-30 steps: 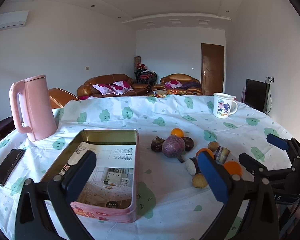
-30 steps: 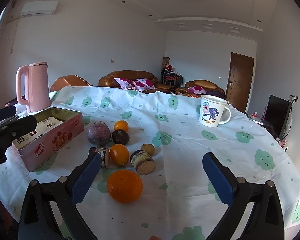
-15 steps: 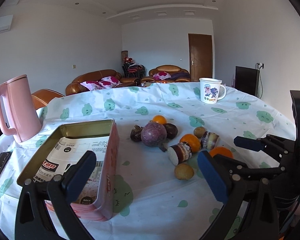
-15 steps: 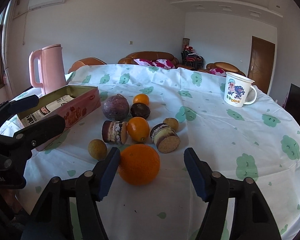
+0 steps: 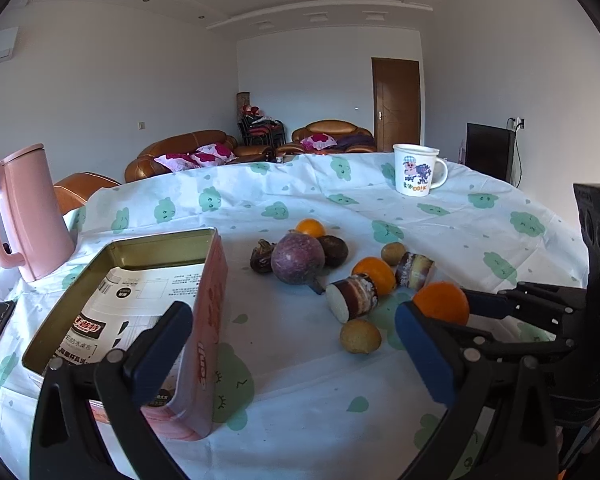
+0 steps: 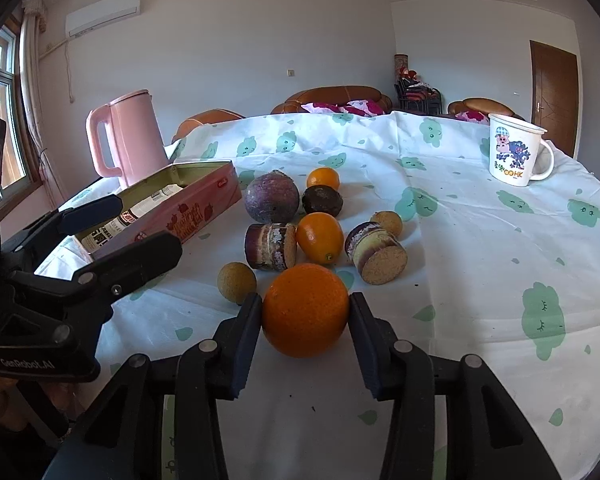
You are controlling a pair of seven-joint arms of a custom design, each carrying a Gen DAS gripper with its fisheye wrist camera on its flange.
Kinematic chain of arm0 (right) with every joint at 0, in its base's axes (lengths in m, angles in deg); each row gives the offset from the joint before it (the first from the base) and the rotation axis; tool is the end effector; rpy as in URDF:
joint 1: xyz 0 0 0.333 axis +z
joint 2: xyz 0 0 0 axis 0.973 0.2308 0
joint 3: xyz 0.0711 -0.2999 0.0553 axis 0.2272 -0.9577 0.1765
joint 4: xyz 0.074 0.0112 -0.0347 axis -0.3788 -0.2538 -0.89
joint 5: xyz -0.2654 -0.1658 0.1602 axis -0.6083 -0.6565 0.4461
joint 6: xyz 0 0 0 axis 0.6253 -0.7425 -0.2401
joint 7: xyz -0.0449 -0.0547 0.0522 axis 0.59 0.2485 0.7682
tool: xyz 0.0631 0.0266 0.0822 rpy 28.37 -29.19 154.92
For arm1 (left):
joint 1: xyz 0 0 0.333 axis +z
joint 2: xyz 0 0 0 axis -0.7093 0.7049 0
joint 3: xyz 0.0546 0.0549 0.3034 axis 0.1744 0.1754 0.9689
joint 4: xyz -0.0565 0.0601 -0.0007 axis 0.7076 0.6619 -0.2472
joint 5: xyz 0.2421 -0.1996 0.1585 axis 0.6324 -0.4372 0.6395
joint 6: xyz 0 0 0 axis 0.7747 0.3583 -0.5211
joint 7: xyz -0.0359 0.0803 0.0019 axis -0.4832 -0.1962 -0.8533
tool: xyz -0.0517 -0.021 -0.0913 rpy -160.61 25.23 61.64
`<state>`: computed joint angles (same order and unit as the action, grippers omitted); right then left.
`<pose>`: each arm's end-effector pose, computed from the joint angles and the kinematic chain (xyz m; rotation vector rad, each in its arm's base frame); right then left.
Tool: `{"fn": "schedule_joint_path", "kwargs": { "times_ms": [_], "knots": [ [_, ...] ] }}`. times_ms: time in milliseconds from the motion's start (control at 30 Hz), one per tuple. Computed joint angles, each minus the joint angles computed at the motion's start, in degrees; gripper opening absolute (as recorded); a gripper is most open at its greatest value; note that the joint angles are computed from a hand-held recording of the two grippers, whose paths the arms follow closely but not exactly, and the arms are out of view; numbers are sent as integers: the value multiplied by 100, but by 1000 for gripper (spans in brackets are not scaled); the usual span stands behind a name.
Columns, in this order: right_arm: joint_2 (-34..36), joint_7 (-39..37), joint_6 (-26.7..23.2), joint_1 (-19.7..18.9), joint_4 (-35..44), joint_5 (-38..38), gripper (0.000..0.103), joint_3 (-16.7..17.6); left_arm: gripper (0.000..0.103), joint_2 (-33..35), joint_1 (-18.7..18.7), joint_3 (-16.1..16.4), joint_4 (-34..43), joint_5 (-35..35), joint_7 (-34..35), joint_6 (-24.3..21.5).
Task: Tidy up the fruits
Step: 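Grasp the large orange with the right tool while the left tool grasps a small yellow fruit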
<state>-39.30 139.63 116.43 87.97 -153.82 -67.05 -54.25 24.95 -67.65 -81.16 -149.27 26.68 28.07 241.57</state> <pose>0.6577 0.2024 0.3294 -1.7444 1.3759 -0.6457 0.6503 -0.2084 0.3475 -1.3189 1.8225 -1.0726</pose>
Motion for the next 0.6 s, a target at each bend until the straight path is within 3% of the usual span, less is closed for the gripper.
{"fn": "schedule_joint_path", "kwargs": {
  "times_ms": [67, 100, 200, 267, 333, 600],
  "knots": [
    [-62, -21, 195, 580, -50, 359, 46, -680, 103, 20, 158, -187, 94, 162, -30, -118],
    [-86, -43, 258, 632, -80, 424, 46, -758, 102, 37, 202, -243, 147, 227, -51, -174],
    [-140, -82, 452, 553, -174, 453, 46, -693, 99, 122, 165, -226, 374, 359, -107, -505],
    [-145, -120, 537, 559, -193, 482, 46, -698, 91, 178, 182, -256, 578, 528, -164, -862],
    [-155, -110, 637, 464, -238, 442, 46, -591, 90, 244, 263, -369, 813, 751, -220, -1275],
    [-138, -72, 801, 303, -311, 275, 46, -420, 59, 620, 1202, -1720, 1703, 1279, 40, -2829]
  ]
}}
